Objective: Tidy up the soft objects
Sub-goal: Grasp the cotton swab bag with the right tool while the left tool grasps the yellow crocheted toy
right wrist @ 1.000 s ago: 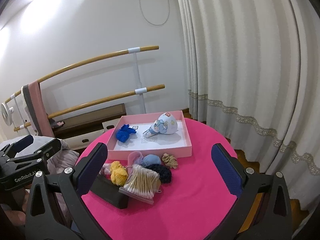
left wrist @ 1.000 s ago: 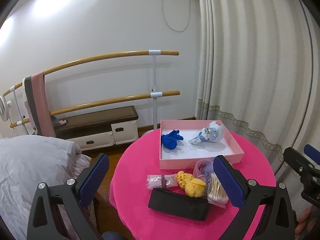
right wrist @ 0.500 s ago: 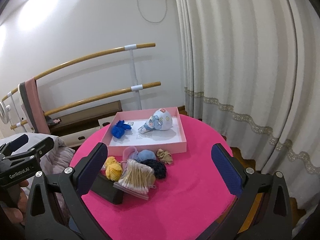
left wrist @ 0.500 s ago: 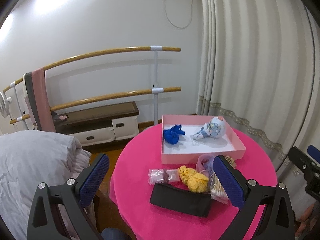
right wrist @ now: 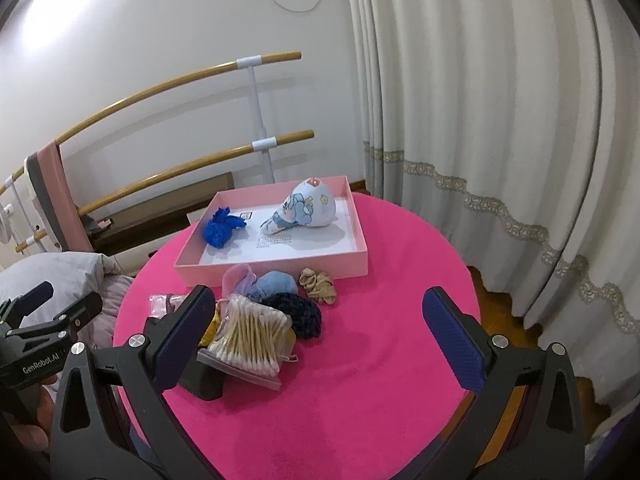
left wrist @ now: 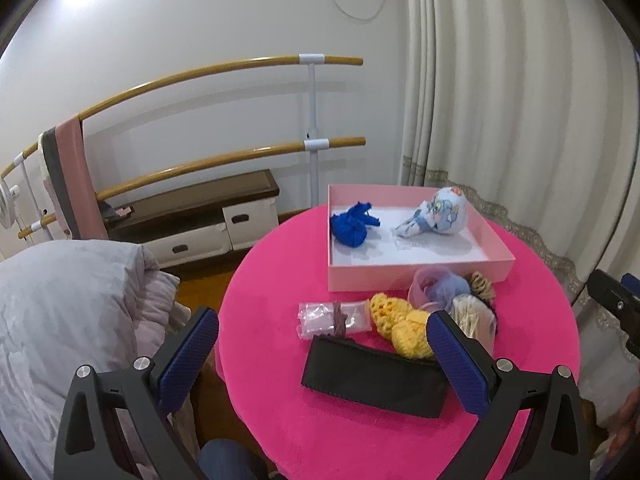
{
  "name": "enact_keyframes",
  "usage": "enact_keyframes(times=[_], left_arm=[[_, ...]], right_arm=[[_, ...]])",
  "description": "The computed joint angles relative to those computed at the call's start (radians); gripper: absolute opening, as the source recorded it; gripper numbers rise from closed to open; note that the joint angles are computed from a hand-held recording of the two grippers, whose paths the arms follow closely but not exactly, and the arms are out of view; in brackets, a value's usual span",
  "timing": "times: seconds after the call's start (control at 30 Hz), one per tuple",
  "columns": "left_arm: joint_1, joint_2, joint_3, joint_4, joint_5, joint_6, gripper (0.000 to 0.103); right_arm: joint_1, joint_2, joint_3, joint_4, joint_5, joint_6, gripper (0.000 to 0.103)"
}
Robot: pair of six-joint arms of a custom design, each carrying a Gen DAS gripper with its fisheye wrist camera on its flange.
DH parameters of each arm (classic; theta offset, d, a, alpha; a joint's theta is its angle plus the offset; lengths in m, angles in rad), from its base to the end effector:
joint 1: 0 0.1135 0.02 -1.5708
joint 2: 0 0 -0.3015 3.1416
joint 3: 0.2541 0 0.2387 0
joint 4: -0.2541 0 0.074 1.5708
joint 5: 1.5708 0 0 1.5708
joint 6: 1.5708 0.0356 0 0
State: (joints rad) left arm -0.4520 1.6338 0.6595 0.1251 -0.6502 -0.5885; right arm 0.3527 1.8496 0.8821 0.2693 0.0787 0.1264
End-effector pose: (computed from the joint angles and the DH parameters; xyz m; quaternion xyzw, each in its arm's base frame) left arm 0.2667 -0.1055 0.1801 -0.1730 0.8769 0.0930 0.4388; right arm 0.3457 0.1243 0.1768 -0.0857 0.9017 0.0655 0.4187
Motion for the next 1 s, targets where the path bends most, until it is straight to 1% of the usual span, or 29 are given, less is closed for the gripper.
enact_keyframes(times=[0.1,0.23,0.37,0.47,0.5,0.57,0.63,0.8,0.87,0.9,0.93,1.0], left_arm=[[0.038,0.04,0.001,0.043,0.04,0.033,0.103],[0.074,0.108,0.018,0.087,0.089,0.064,0.103],[0.109,0.168,0.035,0.117,0.117,0.078,0.103],[0.133,0.203,0.05,0.132,0.131,0.093,0.103],[0.139,0.212,0.052,0.139,0.134,0.098,0.103],[0.152,0.232,0.059,0.151,0.141,0.107,0.103],[0.161,0.25,0.067,0.159,0.147,0.114,0.103],[0.175,0.303,0.101,0.168,0.166,0.124,0.103],[0.18,0.316,0.108,0.174,0.174,0.137,0.103],[0.18,0.322,0.114,0.176,0.174,0.141,0.103],[0.182,0.325,0.113,0.18,0.177,0.146,0.103],[0.183,0.337,0.124,0.182,0.182,0.155,0.103]], right_arm=[[-0.002,0.03,0.016,-0.013,-0.02,0.007,0.103],[-0.005,0.105,0.058,-0.04,-0.074,0.013,0.103],[-0.008,0.188,0.115,-0.076,-0.147,0.023,0.103],[0.002,0.251,0.16,-0.088,-0.18,0.032,0.103],[0.004,0.262,0.17,-0.091,-0.185,0.034,0.101],[0.007,0.299,0.202,-0.104,-0.199,0.039,0.097],[0.005,0.328,0.23,-0.116,-0.222,0.045,0.087],[0.003,0.411,0.321,-0.172,-0.264,0.054,0.077],[0.004,0.44,0.346,-0.181,-0.272,0.055,0.07],[0.005,0.453,0.356,-0.182,-0.279,0.053,0.06],[0.006,0.465,0.367,-0.186,-0.285,0.046,0.049],[0.006,0.474,0.366,-0.175,-0.288,0.033,0.045]])
